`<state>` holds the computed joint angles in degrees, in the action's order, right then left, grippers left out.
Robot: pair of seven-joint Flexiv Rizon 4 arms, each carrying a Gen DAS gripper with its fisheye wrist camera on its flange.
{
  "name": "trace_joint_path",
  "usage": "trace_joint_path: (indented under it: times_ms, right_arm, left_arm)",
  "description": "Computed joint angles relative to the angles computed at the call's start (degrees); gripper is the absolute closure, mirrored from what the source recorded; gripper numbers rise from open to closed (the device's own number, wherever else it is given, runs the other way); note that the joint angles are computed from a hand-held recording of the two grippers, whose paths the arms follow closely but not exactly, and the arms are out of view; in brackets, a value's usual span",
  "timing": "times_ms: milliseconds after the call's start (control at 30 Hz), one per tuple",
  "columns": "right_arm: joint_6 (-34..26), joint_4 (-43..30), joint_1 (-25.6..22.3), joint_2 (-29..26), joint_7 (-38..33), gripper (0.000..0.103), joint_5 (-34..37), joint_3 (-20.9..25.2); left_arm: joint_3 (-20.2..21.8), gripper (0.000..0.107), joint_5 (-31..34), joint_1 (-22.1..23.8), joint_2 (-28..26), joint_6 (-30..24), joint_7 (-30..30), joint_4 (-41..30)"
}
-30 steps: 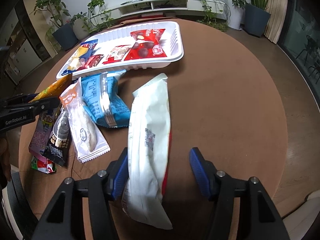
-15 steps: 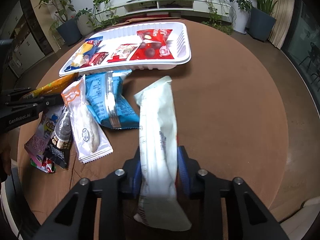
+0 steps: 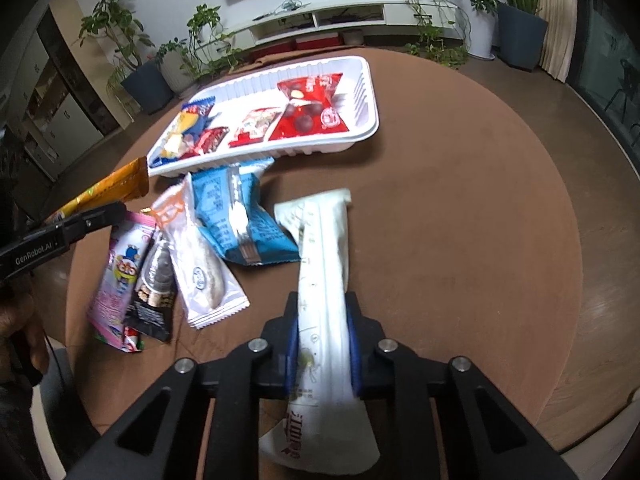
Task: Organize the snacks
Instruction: 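Grasp the yellow cartoon packet with left tool while right tool grasps white packet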
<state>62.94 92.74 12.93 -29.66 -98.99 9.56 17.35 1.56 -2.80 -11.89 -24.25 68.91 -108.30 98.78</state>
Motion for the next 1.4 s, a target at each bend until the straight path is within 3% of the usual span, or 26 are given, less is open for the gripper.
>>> trace_joint_path:
  times_ms: [67, 467, 733, 967, 1167, 1400]
  right_arm:
    - [0.32, -0.02, 0.08, 0.08, 0.01, 0.082, 0.07, -0.02]
    - [-2.47, -2.12, -1.69, -0.38, -3.01, 0.083, 4.36, 1.6]
    - [-4.41, -3.25, -3.73, 0.8, -6.41, 0.083, 9.86, 3.27]
    - [-7.37, -8.19, -6.26, 1.82, -10.28, 0.083, 18.21, 4.23]
    - [-5.76, -16.78, -3.35, -1.3, -8.31, 0.083, 16.37, 1.25]
    - [-10.75, -37.17, 2.69, -13.83, -2.61, 0.083, 10.92, 0.73]
  left_arm:
    - [-1.83, 0.088, -2.56, 1.36, 0.5, 2.35, 1.3, 1.89]
    - [-0.98, 0.088, -3.42, 0.33, 2.61, 8.35, -0.3, 5.94]
    - [-3.56, 0.088, -7.69, 1.74, 4.51, 14.24, 1.1, 10.76]
    - [-10.08, 0.088, -15.94, 6.63, 6.74, 19.84, 6.87, 14.24]
    - [-6.18, 0.088, -15.46, 5.64, 5.05, 16.85, 8.74, 7.41]
    - [-0.55, 0.088, -10.86, 4.61, -3.29, 6.63, 6.86, -8.78]
